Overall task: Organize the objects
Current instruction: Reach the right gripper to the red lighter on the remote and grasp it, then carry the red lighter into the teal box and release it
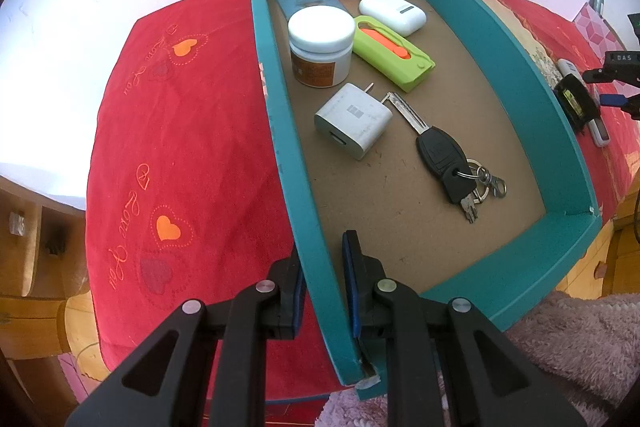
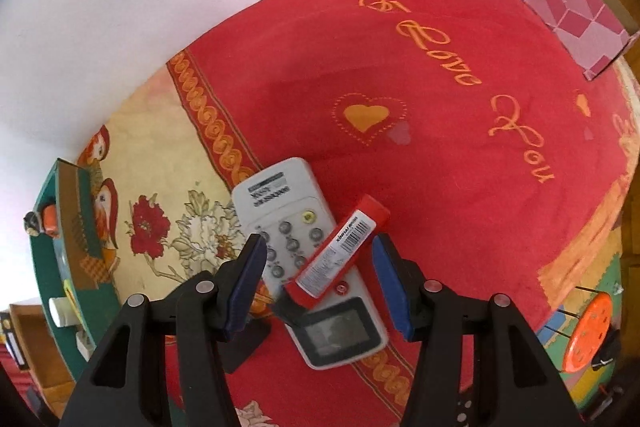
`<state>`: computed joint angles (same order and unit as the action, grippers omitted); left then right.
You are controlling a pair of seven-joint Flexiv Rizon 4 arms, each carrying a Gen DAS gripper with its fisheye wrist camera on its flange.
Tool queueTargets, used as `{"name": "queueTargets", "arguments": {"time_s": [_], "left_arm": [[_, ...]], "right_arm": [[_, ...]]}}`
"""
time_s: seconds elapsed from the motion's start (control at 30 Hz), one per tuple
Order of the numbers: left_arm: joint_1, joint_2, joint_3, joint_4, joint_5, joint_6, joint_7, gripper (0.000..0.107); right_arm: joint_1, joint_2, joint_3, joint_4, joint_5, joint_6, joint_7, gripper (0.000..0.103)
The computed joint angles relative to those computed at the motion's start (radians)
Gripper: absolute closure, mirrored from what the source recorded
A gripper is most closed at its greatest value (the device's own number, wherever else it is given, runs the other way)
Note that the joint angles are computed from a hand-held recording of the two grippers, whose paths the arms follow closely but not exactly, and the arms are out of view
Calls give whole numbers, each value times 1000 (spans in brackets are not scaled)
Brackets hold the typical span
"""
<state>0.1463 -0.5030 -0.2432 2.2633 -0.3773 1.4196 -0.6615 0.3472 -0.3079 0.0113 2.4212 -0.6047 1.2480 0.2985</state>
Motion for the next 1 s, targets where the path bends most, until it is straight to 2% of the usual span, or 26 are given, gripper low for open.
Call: {"name": "queueTargets", "arguments": {"time_s": [0.17, 0.23, 0.37, 0.6, 0.8, 0.9, 1.0], "left_arm": [[1, 0, 0, 0, 2, 0, 0, 92], [1, 0, 0, 0, 2, 0, 0, 92], [1, 0, -1, 0, 2, 0, -1, 92], [0, 0, 0, 0, 3, 0, -3, 92], [1, 0, 0, 0, 4, 1, -4, 92], [1, 0, 0, 0, 4, 1, -4, 92], [1, 0, 0, 0, 4, 0, -4, 92]], "right_arm": [[13, -17, -28, 2, -58, 28, 14, 67], [21, -12, -33, -2, -78, -1, 17, 77], [13, -5, -41, 9, -129, 12, 43, 82], [1, 13, -43, 22, -209, 24, 75, 83], [-11, 22, -83, 16, -442, 88, 184, 84], [-29, 21, -88, -7, -595, 105, 246, 90], [-58, 16, -88, -40, -763, 137, 323, 90]]}}
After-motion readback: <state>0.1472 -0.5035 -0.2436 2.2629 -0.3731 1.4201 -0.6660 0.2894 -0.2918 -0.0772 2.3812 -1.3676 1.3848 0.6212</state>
